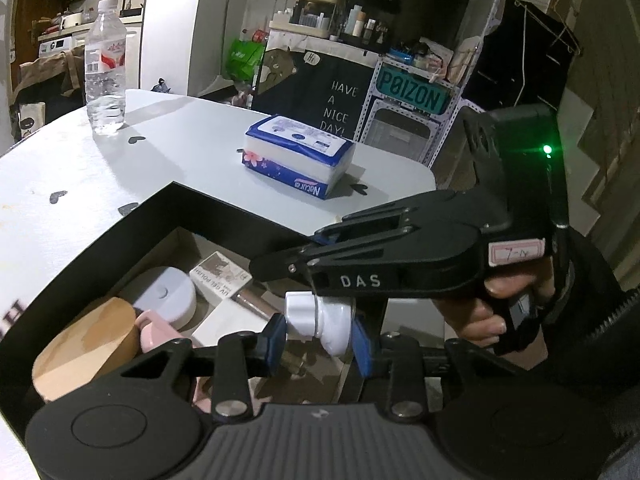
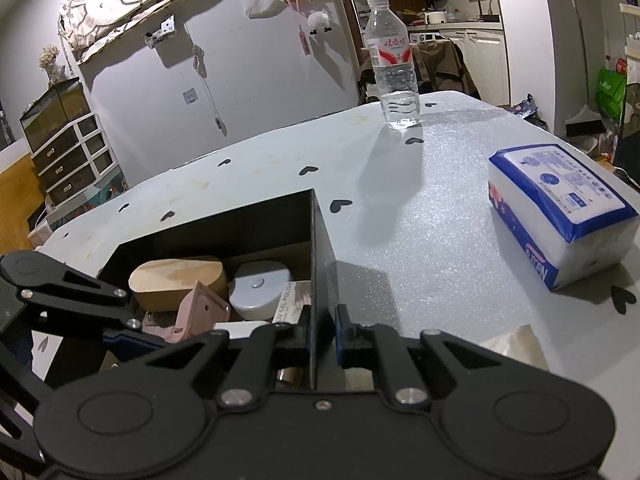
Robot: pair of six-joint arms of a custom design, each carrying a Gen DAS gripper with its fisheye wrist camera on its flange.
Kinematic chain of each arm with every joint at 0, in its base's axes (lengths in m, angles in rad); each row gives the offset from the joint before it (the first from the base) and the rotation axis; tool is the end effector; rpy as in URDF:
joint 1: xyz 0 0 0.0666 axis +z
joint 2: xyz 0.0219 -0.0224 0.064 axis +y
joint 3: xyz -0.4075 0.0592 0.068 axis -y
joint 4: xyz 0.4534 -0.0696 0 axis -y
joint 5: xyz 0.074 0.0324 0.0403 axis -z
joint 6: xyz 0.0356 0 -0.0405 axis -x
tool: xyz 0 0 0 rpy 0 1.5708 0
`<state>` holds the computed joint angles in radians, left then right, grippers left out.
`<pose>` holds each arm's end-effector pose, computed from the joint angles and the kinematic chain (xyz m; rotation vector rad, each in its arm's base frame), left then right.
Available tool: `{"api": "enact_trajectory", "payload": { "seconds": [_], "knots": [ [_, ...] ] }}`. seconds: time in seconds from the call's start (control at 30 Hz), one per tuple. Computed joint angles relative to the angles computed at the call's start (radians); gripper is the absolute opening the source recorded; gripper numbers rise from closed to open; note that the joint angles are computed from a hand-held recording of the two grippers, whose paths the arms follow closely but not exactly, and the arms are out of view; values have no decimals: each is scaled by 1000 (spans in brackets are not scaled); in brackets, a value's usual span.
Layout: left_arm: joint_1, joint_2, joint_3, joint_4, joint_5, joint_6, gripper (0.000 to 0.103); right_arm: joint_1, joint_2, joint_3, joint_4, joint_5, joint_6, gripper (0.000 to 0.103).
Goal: Organize rigid objects
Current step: 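Carry the white holder with the left gripper into the black box and release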
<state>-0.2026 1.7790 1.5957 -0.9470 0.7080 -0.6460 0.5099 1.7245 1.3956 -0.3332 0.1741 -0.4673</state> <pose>0.6431 -0.1561 0.3411 1.1989 2.1593 -0.7662 0.5849 0.3196 0.3092 0.0478 2.2424 0.3411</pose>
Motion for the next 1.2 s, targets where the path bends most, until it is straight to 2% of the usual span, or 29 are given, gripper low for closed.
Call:
{"api": "enact_trajectory", "payload": {
  "seconds": [0.13,0.17,0.27,0.5,0.67,0.8,1.0,1.2],
  "knots": [
    [-2,10,-1,19,-5,55,35,2,5,9,-11,4,0,11],
    [0,14,1,18,-1,70,39,2,5,10,-13,4,-1,11],
    [4,7,-7,42,-17,113,63,3,9,16,-19,6,-4,11],
    [26,-16,-16,60,-6,140,87,3,12,22,-28,9,-10,10],
    [34,-54,-52,102,-15,165,99,4,13,25,-32,10,-10,10],
    [45,-84,-81,136,-26,202,103,5,15,28,-35,13,-9,10],
    [54,-124,-123,190,-121,302,103,7,16,32,-44,23,-8,10],
    [69,-169,-175,253,-173,384,103,9,17,36,-52,28,-3,9]
  ]
}}
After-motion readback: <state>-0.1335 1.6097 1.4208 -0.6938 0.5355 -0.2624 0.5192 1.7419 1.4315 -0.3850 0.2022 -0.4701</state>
